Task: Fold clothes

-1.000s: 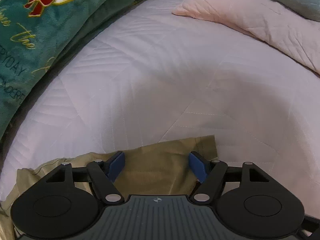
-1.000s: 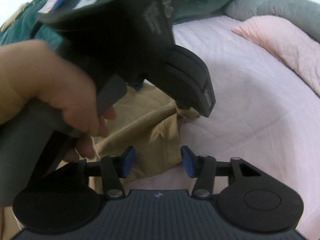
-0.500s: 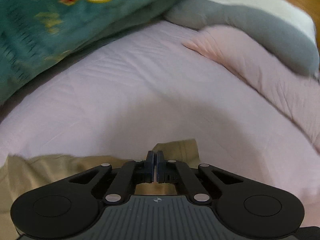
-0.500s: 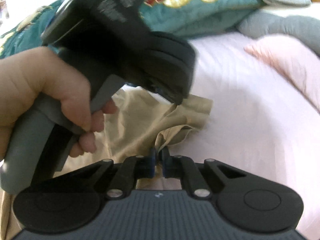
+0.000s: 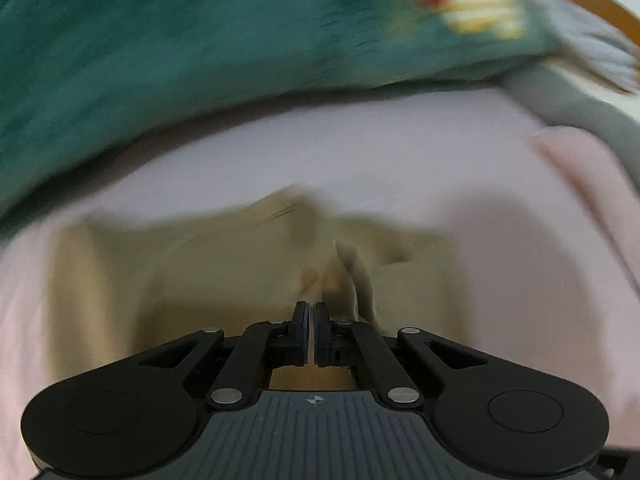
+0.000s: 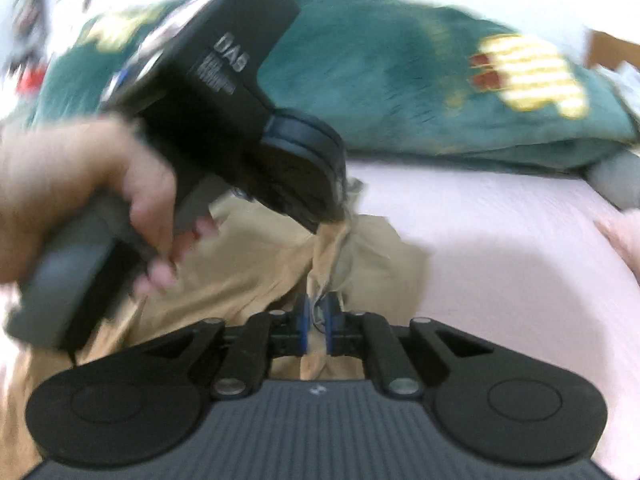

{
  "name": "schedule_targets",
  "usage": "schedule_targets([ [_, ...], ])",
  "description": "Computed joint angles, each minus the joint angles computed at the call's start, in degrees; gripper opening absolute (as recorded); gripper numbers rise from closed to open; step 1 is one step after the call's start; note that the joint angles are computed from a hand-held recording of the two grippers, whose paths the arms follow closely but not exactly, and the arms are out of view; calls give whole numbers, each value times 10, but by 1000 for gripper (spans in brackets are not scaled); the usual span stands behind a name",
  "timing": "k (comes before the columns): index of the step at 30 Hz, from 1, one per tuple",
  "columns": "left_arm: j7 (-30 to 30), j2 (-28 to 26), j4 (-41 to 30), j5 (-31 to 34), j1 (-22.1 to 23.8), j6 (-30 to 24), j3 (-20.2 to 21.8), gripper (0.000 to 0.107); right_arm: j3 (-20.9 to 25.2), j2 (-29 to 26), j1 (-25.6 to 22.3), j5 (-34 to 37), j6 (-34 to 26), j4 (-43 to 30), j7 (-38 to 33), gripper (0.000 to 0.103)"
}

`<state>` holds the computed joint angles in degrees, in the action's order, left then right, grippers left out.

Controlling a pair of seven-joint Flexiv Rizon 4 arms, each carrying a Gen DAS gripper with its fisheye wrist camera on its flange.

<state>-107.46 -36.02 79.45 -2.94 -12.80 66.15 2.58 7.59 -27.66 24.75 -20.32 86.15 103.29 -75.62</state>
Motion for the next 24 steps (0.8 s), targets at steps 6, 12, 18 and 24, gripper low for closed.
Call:
schedule_targets([
  [6,-49,39,50,15,-1,19,14,11,93,25,-54,87,-25,15,-93,44],
  [12,13,42,46,-32,3,-22,-47,14,98,113,-65,143,-107,61,-50,53],
  [18,-53,102,105,-31,-49,-98,-40,14,78,233,-68,214,-258,123,-4,53],
  [24,-157,210,233,-65,-82,-127,-68,15,49,404,-69,358,-504,166,-88,53],
])
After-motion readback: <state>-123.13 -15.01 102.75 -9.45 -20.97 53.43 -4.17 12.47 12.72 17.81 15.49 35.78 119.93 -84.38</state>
